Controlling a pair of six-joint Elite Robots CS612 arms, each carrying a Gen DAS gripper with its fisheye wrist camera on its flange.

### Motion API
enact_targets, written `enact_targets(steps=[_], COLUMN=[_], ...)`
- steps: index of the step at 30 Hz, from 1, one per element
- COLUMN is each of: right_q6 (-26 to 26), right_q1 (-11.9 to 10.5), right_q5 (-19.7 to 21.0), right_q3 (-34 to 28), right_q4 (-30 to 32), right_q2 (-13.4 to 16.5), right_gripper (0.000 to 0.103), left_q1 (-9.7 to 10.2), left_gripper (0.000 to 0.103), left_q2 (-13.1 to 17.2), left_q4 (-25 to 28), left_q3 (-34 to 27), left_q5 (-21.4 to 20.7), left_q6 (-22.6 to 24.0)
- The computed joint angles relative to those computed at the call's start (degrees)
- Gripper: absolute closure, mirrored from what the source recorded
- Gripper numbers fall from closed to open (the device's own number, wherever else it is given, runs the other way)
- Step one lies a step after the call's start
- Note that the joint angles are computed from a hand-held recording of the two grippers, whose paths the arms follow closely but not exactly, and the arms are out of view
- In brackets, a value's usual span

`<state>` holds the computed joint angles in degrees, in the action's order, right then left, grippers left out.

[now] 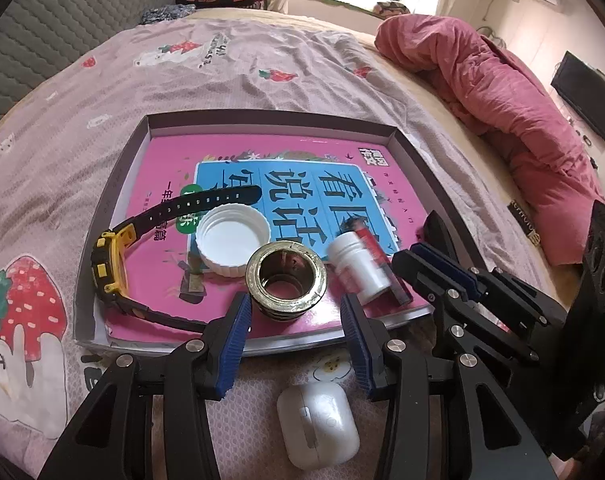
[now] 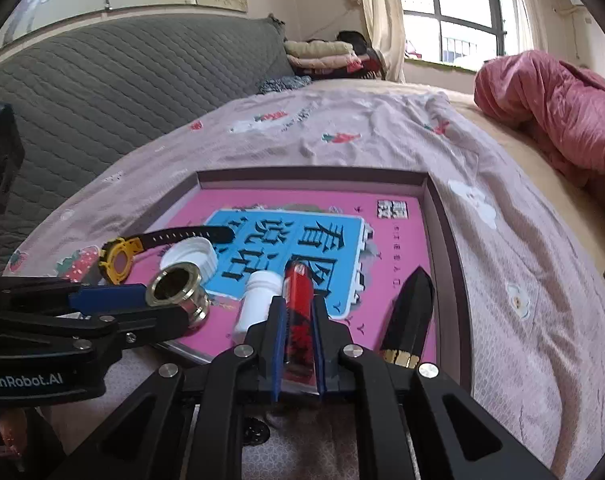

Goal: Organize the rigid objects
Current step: 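Open left tool to release the ring while right tool releases the marker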

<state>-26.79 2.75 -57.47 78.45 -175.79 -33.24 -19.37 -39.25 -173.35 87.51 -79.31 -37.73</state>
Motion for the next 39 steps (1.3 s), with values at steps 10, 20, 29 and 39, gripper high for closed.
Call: enact_targets(steps=[10, 20, 29, 39], right_q6=[0.7, 1.3, 1.9, 3.4], right_q1=[-0.3, -0.6, -0.6, -1.0], right_q5=[1.4, 2.0, 1.9, 3.8], right_q3=[0.7, 1.1, 1.0, 1.5], right_q4=[-3.6, -5.8, -6.3, -10.2], right_q2=[-0.2, -0.3, -0.1, -0.1], right_gripper=[0.077, 0.076, 0.066, 0.053], left_q1=[-0.21, -0.25, -0.25, -0.38], left_gripper=[0.056, 0.056, 0.056, 0.056], left_q2=[-0.8, -1.1, -0.9, -1.3], left_q4=[-0.8, -0.9, -0.7, -1.1], left_q3=[0.8, 1.0, 1.0, 1.4], left_q5=[0.8, 1.1, 0.7, 1.6], left_q6=[0.0, 0.1, 0.0, 0.0])
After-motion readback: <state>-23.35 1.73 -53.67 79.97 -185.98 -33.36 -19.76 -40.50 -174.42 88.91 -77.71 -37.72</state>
